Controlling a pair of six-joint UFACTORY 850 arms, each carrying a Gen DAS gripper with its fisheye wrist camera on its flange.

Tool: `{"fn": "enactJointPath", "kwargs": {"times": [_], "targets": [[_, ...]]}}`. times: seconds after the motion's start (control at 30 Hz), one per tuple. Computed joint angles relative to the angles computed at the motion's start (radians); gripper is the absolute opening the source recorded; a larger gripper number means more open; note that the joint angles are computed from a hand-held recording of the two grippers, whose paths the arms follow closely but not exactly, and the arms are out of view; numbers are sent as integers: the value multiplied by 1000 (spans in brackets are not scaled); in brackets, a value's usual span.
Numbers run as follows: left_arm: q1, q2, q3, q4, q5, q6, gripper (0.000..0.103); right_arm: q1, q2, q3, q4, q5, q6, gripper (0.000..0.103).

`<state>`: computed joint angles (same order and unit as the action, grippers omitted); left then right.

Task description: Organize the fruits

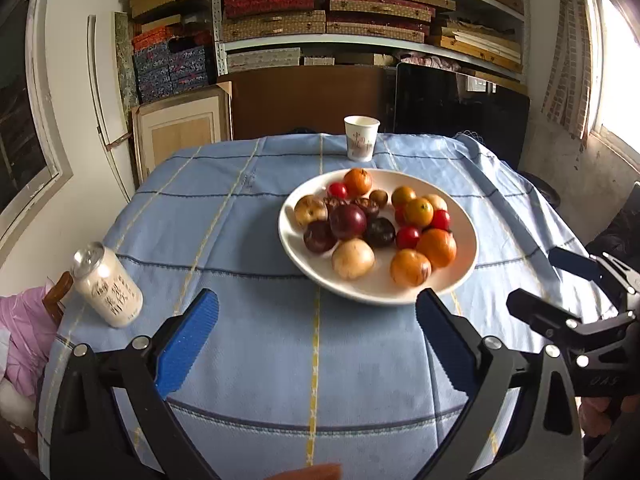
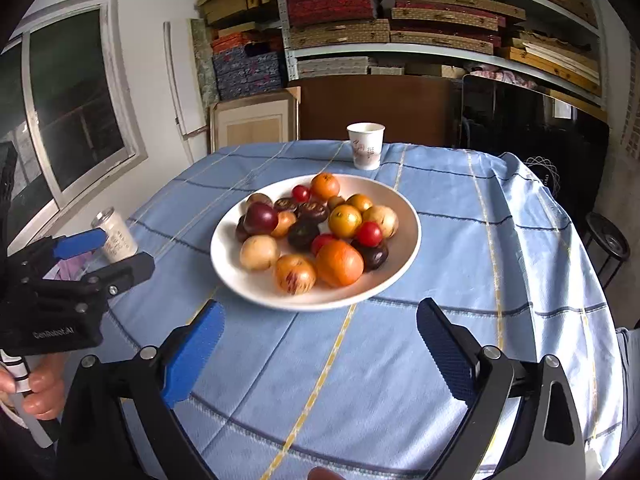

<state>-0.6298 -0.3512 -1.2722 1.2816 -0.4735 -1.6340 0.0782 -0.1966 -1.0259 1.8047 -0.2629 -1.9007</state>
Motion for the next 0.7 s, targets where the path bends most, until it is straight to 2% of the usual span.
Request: {"fn": "enactJointPath", "kwargs": {"times": [0.2,0.33,0.5,0.7], "targets": [[-7,-1,28,24,1,-35,97,-1,9,32,42,18,-55,98],[-2,-2,30,-28,36,15,97,-2,7,34,-22,16,4,98],[-9,-8,32,-40,16,27,97,5,17,54,66,39,-108,98],[-7,-9,37,-42,17,24,97,3,16,56,49,37,-92,98]]}}
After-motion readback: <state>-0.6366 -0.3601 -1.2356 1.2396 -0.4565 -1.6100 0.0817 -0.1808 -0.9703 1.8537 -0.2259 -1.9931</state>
